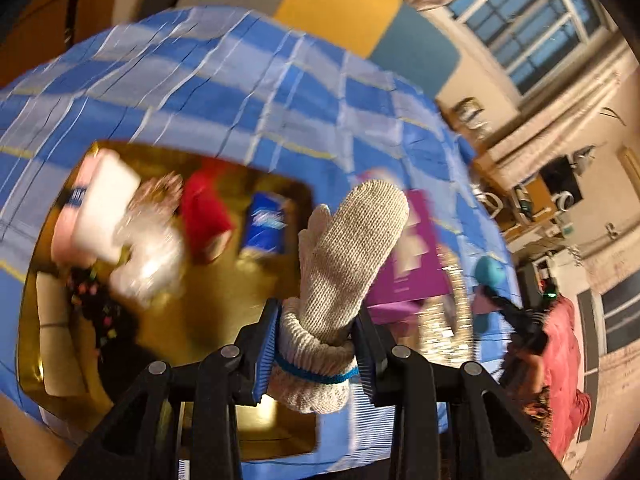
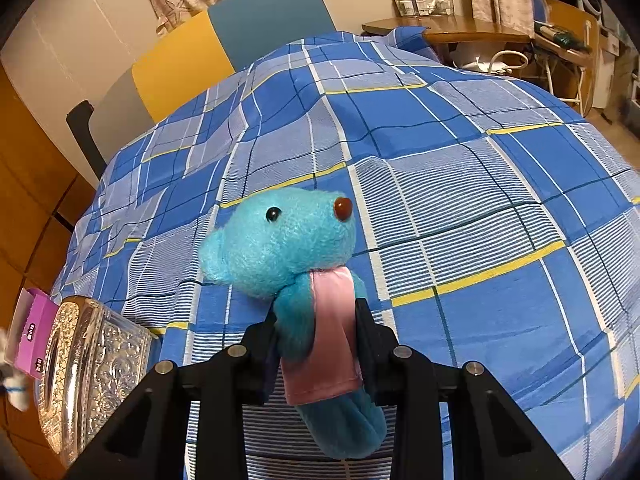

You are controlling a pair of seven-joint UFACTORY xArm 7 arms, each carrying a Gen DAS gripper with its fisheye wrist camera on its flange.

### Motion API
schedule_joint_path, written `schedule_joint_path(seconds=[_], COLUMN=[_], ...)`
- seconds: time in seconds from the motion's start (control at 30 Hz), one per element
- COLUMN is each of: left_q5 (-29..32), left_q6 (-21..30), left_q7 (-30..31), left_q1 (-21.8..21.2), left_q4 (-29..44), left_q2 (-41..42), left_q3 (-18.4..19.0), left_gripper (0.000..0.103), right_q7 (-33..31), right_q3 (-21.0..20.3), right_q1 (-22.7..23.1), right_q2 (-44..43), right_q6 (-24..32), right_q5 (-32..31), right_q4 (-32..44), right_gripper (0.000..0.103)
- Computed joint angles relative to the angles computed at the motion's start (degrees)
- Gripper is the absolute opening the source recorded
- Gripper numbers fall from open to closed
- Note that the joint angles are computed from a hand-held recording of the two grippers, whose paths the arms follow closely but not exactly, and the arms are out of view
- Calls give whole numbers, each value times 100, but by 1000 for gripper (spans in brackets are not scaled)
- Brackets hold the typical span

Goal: Organize soft objects
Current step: 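Carry the glove into the tray and open the left tool while the right tool holds the bear, then lower the blue teddy bear into the tray and open the right tool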

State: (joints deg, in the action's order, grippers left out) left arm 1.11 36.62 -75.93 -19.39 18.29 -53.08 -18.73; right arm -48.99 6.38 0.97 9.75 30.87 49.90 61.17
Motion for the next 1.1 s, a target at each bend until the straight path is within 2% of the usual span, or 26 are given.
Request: schedule_joint_path(seconds=[0.23, 0.47, 0.63, 0.73, 0.87, 1.1], left_q5=[-254, -284, -105, 78, 432, 995], left_q6=[-634, -1357, -1157, -1125, -580, 160], left_q7=[-321, -109, -342, -544, -877, -1268], left_q1=[-74, -182, -32, 77, 245, 169], left_q4=[-502, -380, -281, -292, -98, 112], left_q2=[479, 1575, 1490, 1225, 949, 622], left_q3=[95, 293, 84, -93, -440, -869], left_gripper=[34, 36, 45, 46, 46, 46], right_q7=[62, 80, 27, 19, -23, -449], right_q3=[7, 33, 43, 42, 44, 98], right_q1=[4, -16, -17, -13, -2, 213], right_q2=[43, 57, 47, 37, -9, -399], right_q6=[-113, -127, -133, -140, -243, -1093], right_q5=[-115, -157, -134, -123, -70, 24], right_q4=[-9, -1, -7, -17, -74, -485], right_gripper=[33, 33, 33, 33, 33, 33])
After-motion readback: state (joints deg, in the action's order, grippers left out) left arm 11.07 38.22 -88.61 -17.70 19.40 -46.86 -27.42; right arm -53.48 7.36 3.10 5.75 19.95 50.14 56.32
